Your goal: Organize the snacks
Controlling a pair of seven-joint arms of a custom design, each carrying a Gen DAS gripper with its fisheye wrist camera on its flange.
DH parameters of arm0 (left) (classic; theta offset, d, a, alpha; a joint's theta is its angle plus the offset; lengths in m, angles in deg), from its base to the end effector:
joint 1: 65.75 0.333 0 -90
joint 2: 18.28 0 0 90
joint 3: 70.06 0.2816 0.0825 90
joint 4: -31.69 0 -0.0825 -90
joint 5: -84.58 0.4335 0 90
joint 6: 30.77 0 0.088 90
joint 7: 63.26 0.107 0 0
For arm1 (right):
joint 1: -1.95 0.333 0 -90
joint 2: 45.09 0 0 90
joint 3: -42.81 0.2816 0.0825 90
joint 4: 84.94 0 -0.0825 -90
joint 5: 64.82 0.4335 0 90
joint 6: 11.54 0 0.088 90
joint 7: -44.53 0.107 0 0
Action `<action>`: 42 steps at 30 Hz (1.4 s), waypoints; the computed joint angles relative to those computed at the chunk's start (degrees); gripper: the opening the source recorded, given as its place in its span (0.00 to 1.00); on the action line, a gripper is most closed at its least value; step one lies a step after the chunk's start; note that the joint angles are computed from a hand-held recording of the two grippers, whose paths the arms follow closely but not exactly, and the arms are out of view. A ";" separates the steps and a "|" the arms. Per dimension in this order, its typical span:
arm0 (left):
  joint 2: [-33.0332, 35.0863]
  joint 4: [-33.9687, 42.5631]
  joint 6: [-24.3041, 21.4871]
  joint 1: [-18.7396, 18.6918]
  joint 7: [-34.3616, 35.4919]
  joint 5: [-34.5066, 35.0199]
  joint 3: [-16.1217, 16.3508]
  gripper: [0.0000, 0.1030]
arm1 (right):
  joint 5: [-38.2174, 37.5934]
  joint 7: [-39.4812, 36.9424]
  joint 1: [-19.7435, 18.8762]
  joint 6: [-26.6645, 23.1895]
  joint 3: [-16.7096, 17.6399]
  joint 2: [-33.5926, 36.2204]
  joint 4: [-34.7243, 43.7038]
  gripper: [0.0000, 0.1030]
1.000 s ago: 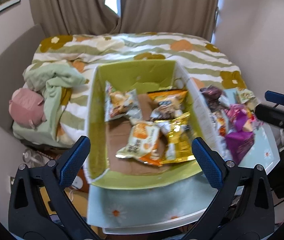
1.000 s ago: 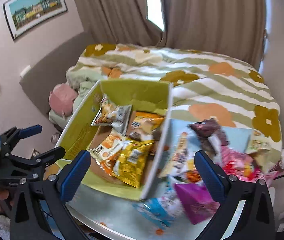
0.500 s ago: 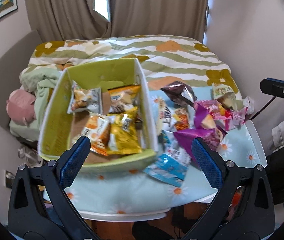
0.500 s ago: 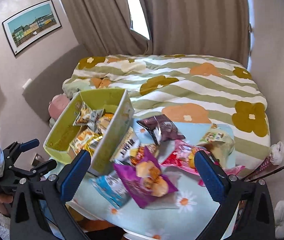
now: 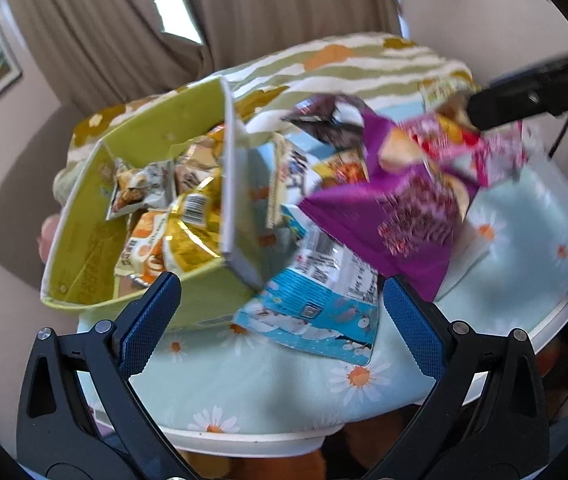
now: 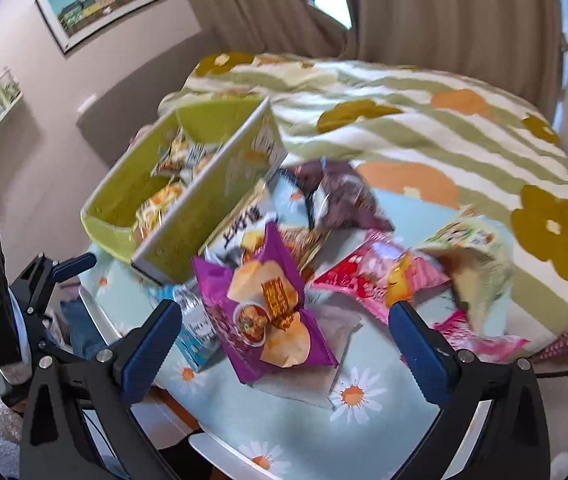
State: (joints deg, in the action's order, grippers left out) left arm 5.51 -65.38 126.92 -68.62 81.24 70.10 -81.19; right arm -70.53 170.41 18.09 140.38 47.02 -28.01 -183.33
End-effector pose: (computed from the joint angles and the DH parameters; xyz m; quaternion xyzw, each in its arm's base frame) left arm 0.7211 -0.1535 0.3761 -0.2875 0.8974 -0.2372 0.2360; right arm 0.6781 0.2496 0.4327 -0.5977 0.7376 -0.1161 0.2919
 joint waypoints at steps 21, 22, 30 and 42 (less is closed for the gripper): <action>4.89 -0.36 4.93 -5.11 -4.18 10.30 2.85 0.98 | 16.44 -28.44 -4.78 -5.07 6.48 18.33 17.29 0.84; 5.02 -0.32 5.28 -5.33 -4.30 10.87 3.04 0.98 | 16.29 -28.83 -4.59 -5.54 6.31 18.54 17.62 0.79; 6.10 1.00 5.72 -6.71 -6.05 13.69 4.19 0.98 | 16.29 -31.23 -4.50 -4.39 5.92 17.08 15.33 0.67; 9.84 6.09 3.13 -8.46 -9.81 17.71 5.70 0.97 | 19.61 -31.73 -6.31 -1.82 6.09 13.18 9.79 0.66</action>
